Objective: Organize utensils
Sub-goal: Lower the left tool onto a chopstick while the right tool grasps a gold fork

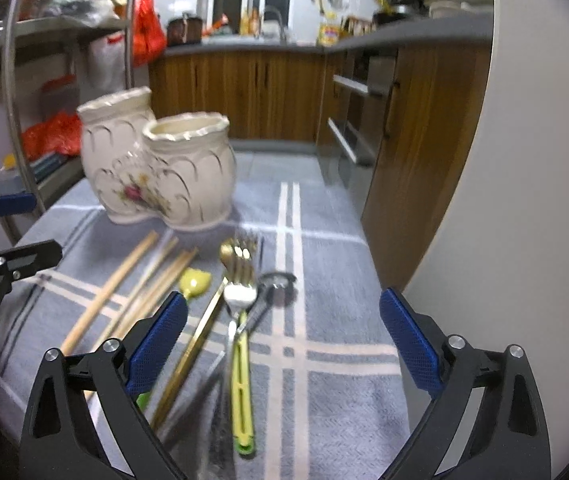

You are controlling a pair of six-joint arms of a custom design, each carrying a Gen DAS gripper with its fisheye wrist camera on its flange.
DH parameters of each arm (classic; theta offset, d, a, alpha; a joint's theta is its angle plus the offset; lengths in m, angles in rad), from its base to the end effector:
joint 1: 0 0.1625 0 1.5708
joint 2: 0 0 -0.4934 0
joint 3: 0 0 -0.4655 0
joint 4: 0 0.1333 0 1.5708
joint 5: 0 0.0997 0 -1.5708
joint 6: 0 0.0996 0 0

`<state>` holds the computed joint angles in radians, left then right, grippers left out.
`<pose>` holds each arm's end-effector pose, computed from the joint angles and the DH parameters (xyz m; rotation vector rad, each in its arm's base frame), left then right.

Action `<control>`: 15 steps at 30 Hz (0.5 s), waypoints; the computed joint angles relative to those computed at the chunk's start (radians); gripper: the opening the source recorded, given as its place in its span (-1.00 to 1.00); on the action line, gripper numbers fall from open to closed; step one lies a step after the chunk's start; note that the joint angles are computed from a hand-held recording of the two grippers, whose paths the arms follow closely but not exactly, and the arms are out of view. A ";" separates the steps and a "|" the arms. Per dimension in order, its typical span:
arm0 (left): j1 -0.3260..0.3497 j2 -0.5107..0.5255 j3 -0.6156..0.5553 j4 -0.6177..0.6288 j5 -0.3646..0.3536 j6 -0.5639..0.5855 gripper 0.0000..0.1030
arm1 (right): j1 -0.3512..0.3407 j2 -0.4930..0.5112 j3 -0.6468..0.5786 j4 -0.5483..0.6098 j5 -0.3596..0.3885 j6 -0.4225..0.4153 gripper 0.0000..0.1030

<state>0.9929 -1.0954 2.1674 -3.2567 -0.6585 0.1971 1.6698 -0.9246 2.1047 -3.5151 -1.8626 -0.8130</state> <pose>-0.1311 -0.5892 0.2000 0.5157 2.1712 -0.8911 0.1647 -0.5990 0.1261 0.9655 -2.3028 0.8105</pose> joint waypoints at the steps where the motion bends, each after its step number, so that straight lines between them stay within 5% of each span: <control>1: 0.004 -0.003 -0.004 0.031 -0.004 -0.013 0.70 | 0.002 -0.003 -0.003 0.022 -0.019 -0.004 0.71; 3: 0.012 -0.012 -0.011 0.098 -0.009 -0.038 0.49 | 0.004 -0.007 -0.013 0.064 -0.051 0.007 0.37; 9: 0.047 -0.046 -0.028 0.263 -0.106 -0.170 0.00 | 0.003 -0.007 -0.057 0.188 -0.069 0.068 -0.21; 15: 0.052 -0.039 -0.029 0.307 -0.142 -0.211 -0.17 | 0.008 0.007 -0.088 0.245 -0.067 0.092 -0.37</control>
<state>1.0446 -1.1346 2.1381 -2.9493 -0.8006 -0.0135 1.6780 -0.9178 2.0166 -3.2699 -1.9297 -0.7206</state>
